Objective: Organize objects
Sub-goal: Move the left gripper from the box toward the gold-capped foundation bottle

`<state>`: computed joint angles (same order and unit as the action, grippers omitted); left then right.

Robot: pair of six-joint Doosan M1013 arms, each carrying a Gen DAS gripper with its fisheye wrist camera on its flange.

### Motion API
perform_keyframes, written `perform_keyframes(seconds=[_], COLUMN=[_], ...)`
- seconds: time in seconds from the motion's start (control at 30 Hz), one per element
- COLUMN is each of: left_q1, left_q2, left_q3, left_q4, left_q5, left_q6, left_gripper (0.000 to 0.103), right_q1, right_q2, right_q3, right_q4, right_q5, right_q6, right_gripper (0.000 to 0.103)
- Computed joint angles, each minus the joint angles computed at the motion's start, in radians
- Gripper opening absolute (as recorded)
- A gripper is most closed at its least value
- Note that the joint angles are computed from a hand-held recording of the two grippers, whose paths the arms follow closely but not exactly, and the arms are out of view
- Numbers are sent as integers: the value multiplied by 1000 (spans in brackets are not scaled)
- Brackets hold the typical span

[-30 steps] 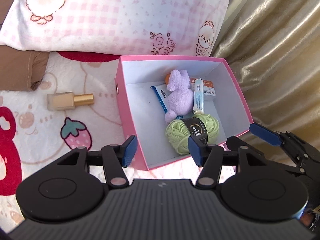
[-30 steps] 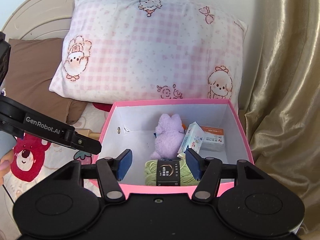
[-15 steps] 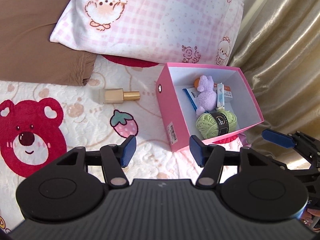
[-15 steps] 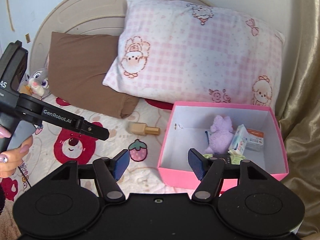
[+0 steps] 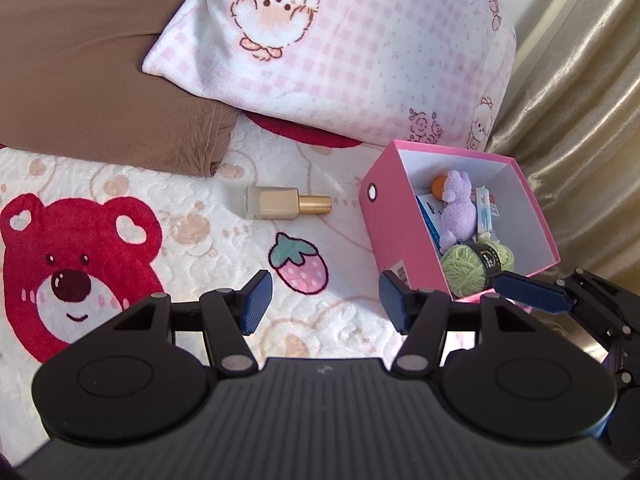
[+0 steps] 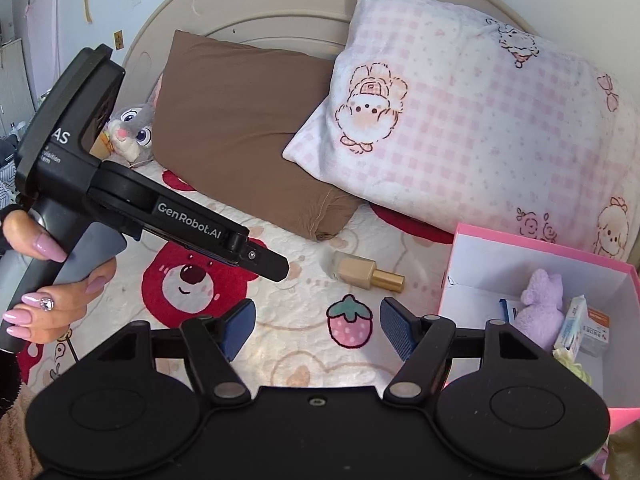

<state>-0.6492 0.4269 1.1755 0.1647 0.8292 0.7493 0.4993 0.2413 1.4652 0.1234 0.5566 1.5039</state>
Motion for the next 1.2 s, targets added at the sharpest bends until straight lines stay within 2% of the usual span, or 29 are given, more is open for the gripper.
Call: perform_keyframes(seconds=[0.2, 0.33, 0.43, 0.53, 0.67, 0.8, 0.93, 1.13, 1.2], left_q1=[39, 62, 81, 97, 117, 133, 146, 159, 164], left_q2=[14, 50, 77, 104, 144, 172, 184, 207, 207], left_q3=[20, -1, -6, -8, -25, -25, -12, -33, -27], left_q4=[-72, -104, -142, -168, -213, -252, -304, -376, -425], left_q5=[-51, -46, -84, -130, -152, -189, -247, -233, -245], left_q6=[63, 122, 160, 186, 217, 219, 266, 323, 346], left_gripper=[61, 62, 62, 62, 62, 62, 62, 59, 51], right_q1=[13, 17, 8, 14, 24, 25, 23, 22, 27], right_q2=[61, 109, 142, 174, 212, 247, 273, 318, 320], right_q3=[-54, -76, -74, -72, -78, -85, -86, -137, -133], right_q4=[-8, -27, 50, -10, -129, -185, -295, -278, -314], right_q5=[37, 20, -20, -54, -94, -132, -183, -150, -163], right_q6=[-10, 33, 20, 89, 191, 249, 398, 411, 438], right_gripper=[76, 78, 78, 78, 78, 78, 78, 78, 78])
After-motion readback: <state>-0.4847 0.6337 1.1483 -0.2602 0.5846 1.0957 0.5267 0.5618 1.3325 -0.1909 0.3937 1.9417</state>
